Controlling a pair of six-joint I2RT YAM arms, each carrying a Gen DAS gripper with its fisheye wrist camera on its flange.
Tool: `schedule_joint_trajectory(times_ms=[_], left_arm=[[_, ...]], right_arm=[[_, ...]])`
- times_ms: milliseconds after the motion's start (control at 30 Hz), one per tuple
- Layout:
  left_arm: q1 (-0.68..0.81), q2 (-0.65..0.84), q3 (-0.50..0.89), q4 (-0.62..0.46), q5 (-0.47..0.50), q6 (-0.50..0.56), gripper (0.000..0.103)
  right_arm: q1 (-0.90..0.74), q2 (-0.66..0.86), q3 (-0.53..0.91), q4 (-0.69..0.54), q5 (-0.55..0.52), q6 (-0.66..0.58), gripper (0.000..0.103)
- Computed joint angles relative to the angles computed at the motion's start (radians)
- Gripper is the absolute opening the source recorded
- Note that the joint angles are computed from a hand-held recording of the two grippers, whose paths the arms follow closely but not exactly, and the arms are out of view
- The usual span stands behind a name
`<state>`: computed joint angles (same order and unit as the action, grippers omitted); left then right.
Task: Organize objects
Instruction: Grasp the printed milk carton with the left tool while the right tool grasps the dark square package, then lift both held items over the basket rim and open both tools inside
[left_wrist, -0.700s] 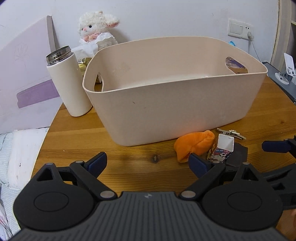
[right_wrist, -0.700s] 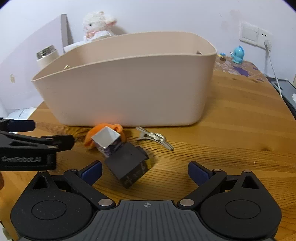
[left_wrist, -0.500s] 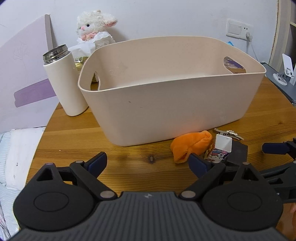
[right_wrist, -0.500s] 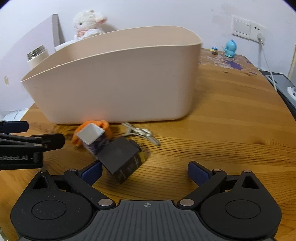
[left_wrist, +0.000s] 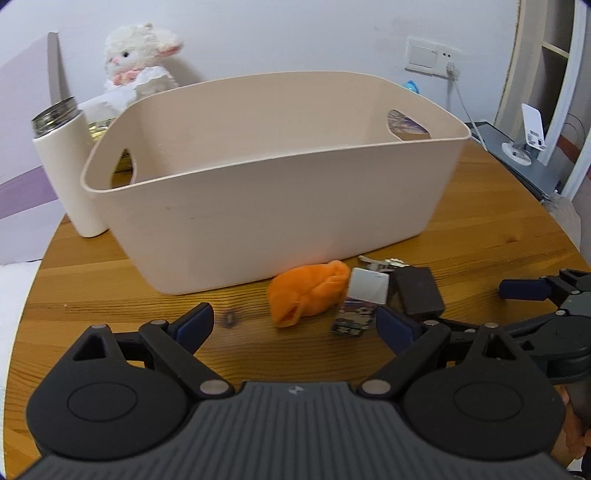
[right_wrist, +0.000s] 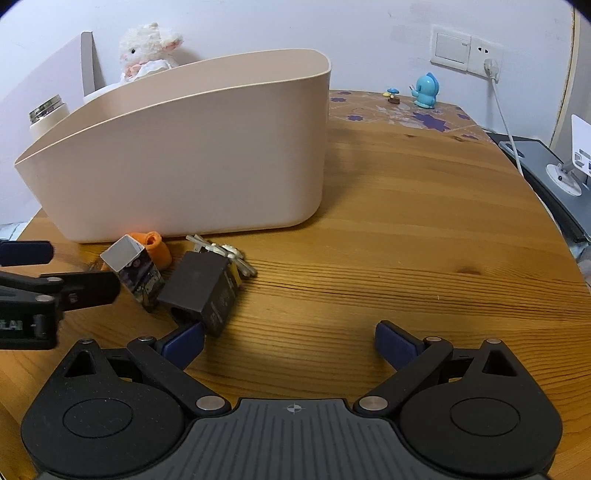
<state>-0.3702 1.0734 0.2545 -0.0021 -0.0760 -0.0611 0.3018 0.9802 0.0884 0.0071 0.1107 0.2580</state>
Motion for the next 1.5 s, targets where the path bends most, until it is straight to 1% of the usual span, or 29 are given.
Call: schedule_joint_trajectory(times_ms=[200,267,367,433,467,533,633,700,733,767,800,833,900,933,1000,1033,1133,1300,1500], left_arm=[[-0.025,0.075,-0.006,0.089,0.019,-0.009,0.092],[-0.042,0.1,-0.01,0.125,0.007,-0.008,0.082],[-0.043,0.138,-0.015,0.166,0.006,0.004,0.071],[-0.034,0.149,-0.021,0.189,0.013,0.008,0.068],[-0.032,0.146,-0.025,0.194,0.017,0.009,0.064],[-0.02,0.145,-0.029,0.204,0.037,0.021,0.059],[-0.013,0.142,-0.035,0.22,0.053,0.032,0.052],[-0.004,0.148,-0.034,0.227,0.074,0.043,0.041],[-0.001,0.152,-0.035,0.231,0.089,0.047,0.035],[0.004,0.155,-0.035,0.235,0.104,0.05,0.029],[0.005,0.158,-0.036,0.24,0.114,0.051,0.028],[0.003,0.161,-0.037,0.244,0.116,0.051,0.025],[-0.004,0.159,-0.042,0.252,0.108,0.054,0.025],[-0.007,0.153,-0.044,0.251,0.107,0.055,0.025],[-0.006,0.135,-0.049,0.24,0.11,0.057,0.025],[-0.004,0.123,-0.052,0.234,0.113,0.059,0.025],[0.005,0.08,-0.062,0.204,0.125,0.072,0.025],[0.039,0.0,-0.087,0.152,0.157,0.093,0.025],[0.086,-0.109,-0.105,0.067,0.184,0.124,0.025]], right_arm=[[0.041,0.006,-0.001,0.012,0.008,0.009,0.101],[0.058,0.013,-0.003,0.028,0.008,0.023,0.1],[0.105,0.054,0.001,0.072,0.029,0.049,0.1],[0.146,0.094,0.006,0.114,0.053,0.072,0.1],[0.163,0.114,0.01,0.132,0.064,0.079,0.098],[0.195,0.155,0.017,0.168,0.092,0.091,0.096],[0.206,0.183,0.022,0.199,0.108,0.088,0.088],[0.209,0.178,0.02,0.202,0.116,0.085,0.08],[0.21,0.177,0.02,0.202,0.119,0.085,0.077],[0.21,0.171,0.019,0.199,0.12,0.082,0.071],[0.21,0.166,0.019,0.195,0.12,0.081,0.065],[0.209,0.16,0.018,0.191,0.121,0.078,0.062],[0.211,0.149,0.017,0.183,0.126,0.074,0.049],[0.21,0.142,0.016,0.177,0.124,0.074,0.046],[0.208,0.122,0.014,0.162,0.116,0.074,0.034],[0.209,0.115,0.015,0.154,0.114,0.075,0.029],[0.212,0.092,0.013,0.129,0.107,0.079,0.029],[0.227,0.008,-0.005,0.064,0.104,0.089,0.029],[0.277,-0.161,-0.011,-0.075,0.146,0.124,0.029]])
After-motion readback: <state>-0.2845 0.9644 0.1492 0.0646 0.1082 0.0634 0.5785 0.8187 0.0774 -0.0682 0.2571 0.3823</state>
